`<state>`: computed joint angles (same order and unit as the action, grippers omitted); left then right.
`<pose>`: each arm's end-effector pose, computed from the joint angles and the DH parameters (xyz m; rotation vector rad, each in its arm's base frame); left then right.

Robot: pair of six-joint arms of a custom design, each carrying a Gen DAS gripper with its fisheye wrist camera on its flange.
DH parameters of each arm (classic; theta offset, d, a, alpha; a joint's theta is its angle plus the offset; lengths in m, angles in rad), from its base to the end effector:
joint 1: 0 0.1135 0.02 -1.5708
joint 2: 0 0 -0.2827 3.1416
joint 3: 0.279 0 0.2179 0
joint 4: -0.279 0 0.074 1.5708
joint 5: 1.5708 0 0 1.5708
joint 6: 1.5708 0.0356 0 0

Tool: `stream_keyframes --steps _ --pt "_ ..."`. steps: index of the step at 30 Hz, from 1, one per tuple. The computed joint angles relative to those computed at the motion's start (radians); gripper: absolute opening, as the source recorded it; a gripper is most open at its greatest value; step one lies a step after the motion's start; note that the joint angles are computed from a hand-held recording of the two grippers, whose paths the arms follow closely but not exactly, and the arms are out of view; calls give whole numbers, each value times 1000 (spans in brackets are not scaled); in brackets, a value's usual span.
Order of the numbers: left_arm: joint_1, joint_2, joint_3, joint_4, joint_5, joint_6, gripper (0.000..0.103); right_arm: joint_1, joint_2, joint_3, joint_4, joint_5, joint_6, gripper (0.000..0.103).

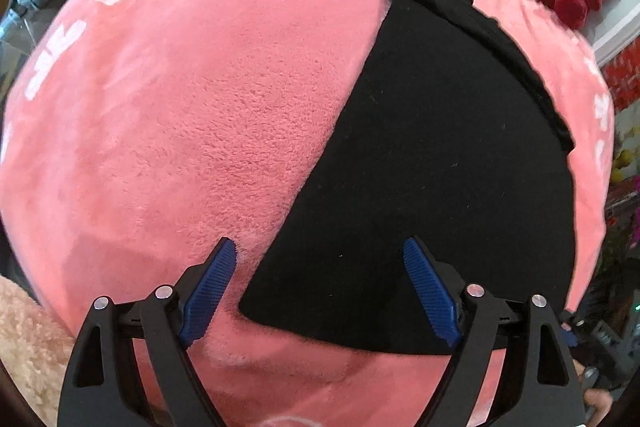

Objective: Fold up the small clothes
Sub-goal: 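Grasp the hem of the black top with both tools and lift it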

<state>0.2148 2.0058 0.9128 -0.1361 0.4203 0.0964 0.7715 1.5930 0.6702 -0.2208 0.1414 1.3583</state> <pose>0.3201 0.0550 0.1111 -0.0605 2.7008 -0.4967 0.1797 0.1678 0.1659 0.8451 2.6495 0.4322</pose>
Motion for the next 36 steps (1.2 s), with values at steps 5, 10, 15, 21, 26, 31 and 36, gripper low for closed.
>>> stream_keyframes --steps 5,10,15,21,26,31,36 --pt "35 19 44 -68 71 55 4 12 -18 -25 64 -22 -34 5" --pt "86 -13 86 -196 178 80 1 60 -109 -12 28 26 -26 5" --pt "176 -105 111 -380 316 173 1 141 -274 -30 -52 107 57 4" --pt "265 -220 128 -626 387 362 1 293 -388 54 -290 218 132 4" --pt "363 -298 88 -794 378 549 1 504 -407 101 -446 301 308 4" --pt "525 -333 79 -1014 319 791 1 762 -388 178 -617 382 556 4" --pt "691 -355 122 -1210 252 998 0 951 -326 305 -761 461 689 4"
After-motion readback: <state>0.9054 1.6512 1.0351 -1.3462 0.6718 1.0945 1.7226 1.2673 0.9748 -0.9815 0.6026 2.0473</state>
